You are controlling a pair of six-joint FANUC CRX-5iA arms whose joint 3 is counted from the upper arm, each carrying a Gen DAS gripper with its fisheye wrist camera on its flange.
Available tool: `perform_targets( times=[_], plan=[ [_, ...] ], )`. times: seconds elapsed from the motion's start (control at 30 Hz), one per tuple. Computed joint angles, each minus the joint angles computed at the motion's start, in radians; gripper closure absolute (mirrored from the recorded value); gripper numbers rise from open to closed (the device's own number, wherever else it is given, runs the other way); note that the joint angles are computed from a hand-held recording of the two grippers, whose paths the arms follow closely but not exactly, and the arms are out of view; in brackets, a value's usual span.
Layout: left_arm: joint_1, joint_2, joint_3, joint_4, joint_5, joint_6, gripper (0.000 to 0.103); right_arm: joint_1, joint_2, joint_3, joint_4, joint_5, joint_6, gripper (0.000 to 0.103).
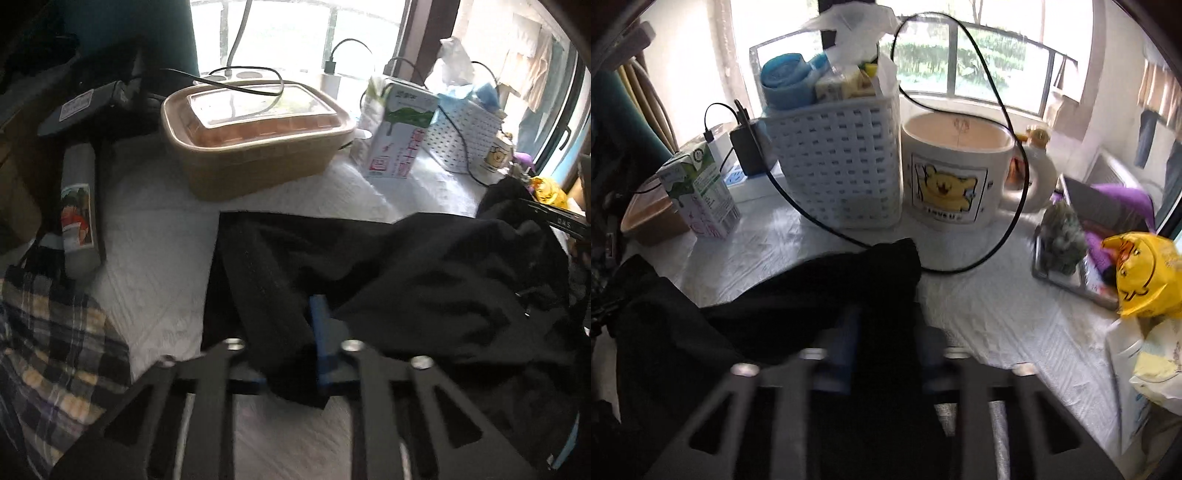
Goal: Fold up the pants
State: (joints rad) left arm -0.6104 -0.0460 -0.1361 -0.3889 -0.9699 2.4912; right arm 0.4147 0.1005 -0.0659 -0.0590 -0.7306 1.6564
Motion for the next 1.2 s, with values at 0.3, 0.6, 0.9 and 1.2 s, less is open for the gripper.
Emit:
perform_targets(
  times=[0.3,0.6,0.9,1.2],
  plan=[
    [-0.076,-0.115,-0.068,0.047,-0.056,0.074,0.096,0.023,-0.166,-0.198,0.298,0.186,-0.271,0.095],
    [-0.124,-0.137,-0.112,0.190,-0.116,0.006,0.092,-0.036,-0.221,-0.267,0.336,0.165,-0.361,0.095],
    [-0.025,-0.143,-0.001,0.031,-0.116,-0.082,0.037,-0.043,-0.250,-0.308,0.288,0.167,-0.325,0.095],
    [0.106,0.031,-0.002,0.173,-0.016,-0.268,0.036,-0.036,-0.263,-0.284,0.228,0.178,-0.263,0.095]
  ],
)
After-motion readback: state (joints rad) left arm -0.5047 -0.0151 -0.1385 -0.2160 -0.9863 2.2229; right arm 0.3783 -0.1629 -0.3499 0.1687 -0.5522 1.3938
